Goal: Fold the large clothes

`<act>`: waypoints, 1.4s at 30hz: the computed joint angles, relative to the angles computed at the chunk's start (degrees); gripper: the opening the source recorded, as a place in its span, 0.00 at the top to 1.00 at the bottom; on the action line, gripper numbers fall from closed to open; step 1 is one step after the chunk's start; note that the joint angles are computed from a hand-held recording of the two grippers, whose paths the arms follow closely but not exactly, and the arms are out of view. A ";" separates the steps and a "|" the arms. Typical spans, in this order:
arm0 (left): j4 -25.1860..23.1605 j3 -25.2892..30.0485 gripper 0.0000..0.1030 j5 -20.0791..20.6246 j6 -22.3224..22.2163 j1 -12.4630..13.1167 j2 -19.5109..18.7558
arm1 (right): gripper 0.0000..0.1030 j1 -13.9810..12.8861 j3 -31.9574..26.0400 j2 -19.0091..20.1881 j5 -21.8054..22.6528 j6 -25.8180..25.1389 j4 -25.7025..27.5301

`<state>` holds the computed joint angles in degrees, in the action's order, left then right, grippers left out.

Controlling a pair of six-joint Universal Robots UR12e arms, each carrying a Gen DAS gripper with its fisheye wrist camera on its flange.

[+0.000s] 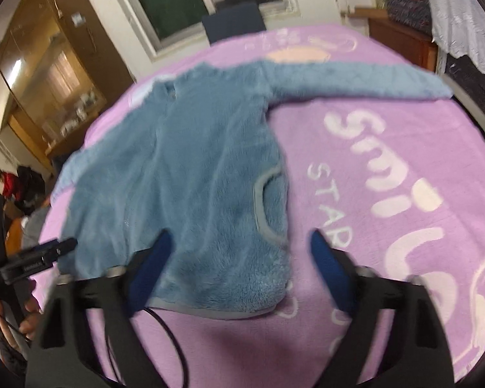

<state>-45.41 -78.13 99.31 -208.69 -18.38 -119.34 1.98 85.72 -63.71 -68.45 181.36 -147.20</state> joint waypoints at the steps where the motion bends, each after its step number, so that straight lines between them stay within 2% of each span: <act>1: 0.30 0.07 0.39 0.32 -0.02 -0.15 -0.08 | 0.45 0.11 -0.53 0.48 -0.03 -0.36 1.65; 2: 0.70 0.04 0.49 0.48 0.19 -0.21 -0.10 | 0.46 0.23 -0.92 0.87 -0.34 -0.63 2.96; 3: 1.42 -0.19 0.67 -0.66 0.61 -0.04 0.02 | 0.50 0.27 -0.81 0.93 -0.50 -0.67 2.69; 4: 2.81 -0.87 0.74 -2.79 0.56 0.32 0.41 | 0.62 0.43 -0.30 0.73 -1.37 -0.84 1.41; 5: 3.02 -0.99 0.84 -2.70 0.45 0.33 0.55 | 0.70 0.45 -0.29 0.61 -1.22 -1.15 1.98; 7: 3.53 -1.56 0.87 -2.00 0.26 0.24 1.15 | 0.79 0.04 0.04 0.31 0.63 -0.92 2.30; 11: 3.80 -3.02 0.87 -1.41 0.79 0.23 2.33 | 0.82 -0.92 1.66 -1.24 4.44 -0.94 1.86; 13: 2.59 -2.93 0.86 -1.98 0.99 0.40 2.12 | 0.82 -0.97 1.89 -1.60 4.44 -1.73 3.15; 14: 2.30 -2.86 0.82 -1.82 0.89 0.36 2.04 | 0.82 -0.88 1.67 -1.41 3.83 -1.86 4.27; 16: 1.83 -2.46 0.66 0.13 0.59 -0.04 2.19 | 0.76 -0.72 0.90 -0.73 3.29 -1.64 5.49; 18: 2.99 -2.48 0.36 3.21 0.81 -0.48 2.63 | 0.68 -0.94 0.72 -0.87 3.69 -1.21 6.07; 19: 4.16 -2.22 0.32 5.83 1.32 -0.84 2.83 | 0.62 -1.32 0.84 -1.18 4.17 -0.31 5.17; 22: 5.71 0.44 0.28 7.88 4.18 -0.92 1.97 | 0.50 -1.71 0.72 -1.70 2.65 0.92 1.25; 24: 5.27 3.47 0.28 7.98 5.87 -0.89 0.30 | 0.49 -1.70 -1.39 -0.95 2.30 1.13 -0.24; 27: 3.88 11.14 0.27 9.16 9.37 -1.05 -4.77 | 0.47 -0.79 -5.75 1.51 1.72 1.48 -1.18; 29: 2.43 15.03 0.23 8.60 10.19 -0.95 -7.48 | 0.36 0.68 -10.79 4.48 0.26 0.94 0.43; 30: 1.38 17.20 0.21 8.78 10.50 -0.95 -8.97 | 0.31 1.21 -13.42 6.07 0.86 0.58 2.09; 31: -0.45 20.49 0.20 9.59 10.95 -0.97 -11.29 | 0.31 1.76 -16.87 8.26 1.97 0.12 4.48; 32: -1.12 21.38 0.19 9.91 10.98 -0.98 -12.06 | 0.31 2.20 -19.35 9.85 2.33 -0.26 6.38; 33: -3.19 23.66 0.18 9.10 11.23 -0.70 -13.77 | 0.31 2.61 -21.96 11.52 2.58 -0.56 8.60; 36: -9.38 28.20 0.18 8.02 10.33 -0.20 -17.09 | 0.31 3.67 -28.37 16.02 1.08 -0.89 14.46; 37: -9.90 28.60 0.13 7.46 10.04 0.05 -17.79 | 0.31 3.83 -30.18 17.38 0.72 -1.11 16.77; 38: -8.01 27.46 0.07 7.94 9.11 0.11 -17.46 | 0.30 3.82 -30.88 18.15 0.63 -0.85 17.61; 42: -8.42 27.47 0.07 6.39 8.52 0.74 -17.20 | 0.30 2.62 -28.04 16.92 3.86 -0.21 13.11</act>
